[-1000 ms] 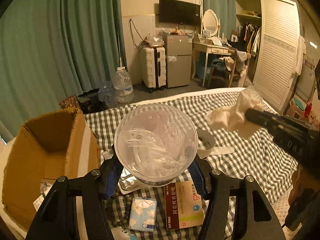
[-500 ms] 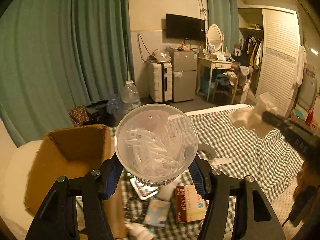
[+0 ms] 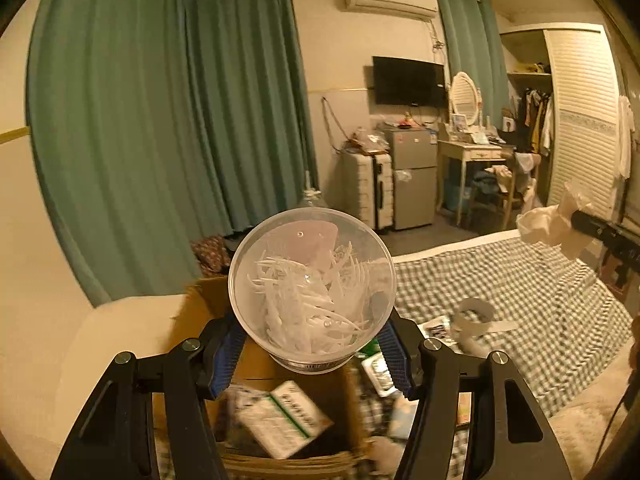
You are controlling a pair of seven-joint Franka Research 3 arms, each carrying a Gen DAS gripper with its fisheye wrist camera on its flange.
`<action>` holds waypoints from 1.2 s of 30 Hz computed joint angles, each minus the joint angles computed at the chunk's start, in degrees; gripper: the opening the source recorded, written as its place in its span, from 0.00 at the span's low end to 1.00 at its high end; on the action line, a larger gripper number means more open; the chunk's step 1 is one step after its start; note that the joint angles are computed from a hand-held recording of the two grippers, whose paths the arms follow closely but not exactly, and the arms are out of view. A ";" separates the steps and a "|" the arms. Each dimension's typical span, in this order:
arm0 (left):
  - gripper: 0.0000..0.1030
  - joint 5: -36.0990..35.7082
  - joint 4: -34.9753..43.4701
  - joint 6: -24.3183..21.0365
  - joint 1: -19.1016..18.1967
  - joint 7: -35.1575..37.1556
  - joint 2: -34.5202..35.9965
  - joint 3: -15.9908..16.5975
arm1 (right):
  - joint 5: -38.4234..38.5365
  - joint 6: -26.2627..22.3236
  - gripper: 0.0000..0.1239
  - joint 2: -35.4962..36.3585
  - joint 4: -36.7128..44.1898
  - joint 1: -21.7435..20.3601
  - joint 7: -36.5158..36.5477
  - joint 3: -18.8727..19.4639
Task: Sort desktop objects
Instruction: 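Carry the fork cup and lace cloth over the cardboard box and release both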
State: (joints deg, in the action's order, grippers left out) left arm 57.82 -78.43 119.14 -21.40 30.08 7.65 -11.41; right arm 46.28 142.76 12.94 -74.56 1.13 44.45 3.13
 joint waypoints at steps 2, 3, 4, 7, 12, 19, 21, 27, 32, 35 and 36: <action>0.61 -0.06 -2.92 1.13 0.86 -0.69 -2.02 0.38 | 0.39 0.63 0.09 -0.82 -0.94 0.57 -0.52 0.48; 0.61 -0.08 -4.16 1.42 1.32 -1.14 -2.89 0.33 | 0.69 0.60 0.09 -1.18 -1.26 0.87 -0.62 0.68; 0.61 -0.03 -5.44 1.91 1.95 -1.69 -3.75 0.35 | 1.12 0.61 0.09 -1.59 -1.74 1.18 -0.93 0.87; 0.61 0.44 -8.19 3.25 3.71 -3.31 -5.66 0.02 | 1.78 1.93 0.09 -3.22 -4.23 2.75 -3.01 1.42; 0.61 2.22 -12.31 4.11 6.14 -6.63 -8.31 -0.85 | 2.44 2.41 0.09 -5.95 -8.56 5.97 -6.35 1.93; 0.61 -1.62 -16.16 7.02 9.63 -7.72 -10.63 -0.96 | 3.74 2.58 0.09 -7.48 -11.50 9.88 -9.02 2.43; 0.61 -3.06 -16.62 7.74 10.45 -7.37 -10.87 -0.79 | 3.45 3.10 0.09 -7.17 -11.74 10.95 -9.50 2.63; 0.61 -8.04 -17.19 8.55 12.68 -8.02 -10.48 0.09 | 1.05 3.50 0.09 -4.55 -10.97 13.17 -9.08 3.52; 0.61 -13.62 -17.20 9.07 13.65 -4.73 -8.62 0.85 | -2.02 2.15 0.09 -1.81 -9.77 14.10 -8.52 4.29; 0.61 -17.25 -17.22 9.62 13.95 -2.90 -7.51 1.35 | -3.86 2.79 0.09 -0.96 -10.18 14.62 -8.52 4.72; 0.61 -17.93 -16.97 9.35 13.95 -2.44 -7.12 1.43 | -4.62 2.45 0.09 -0.05 -9.27 14.75 -7.99 4.73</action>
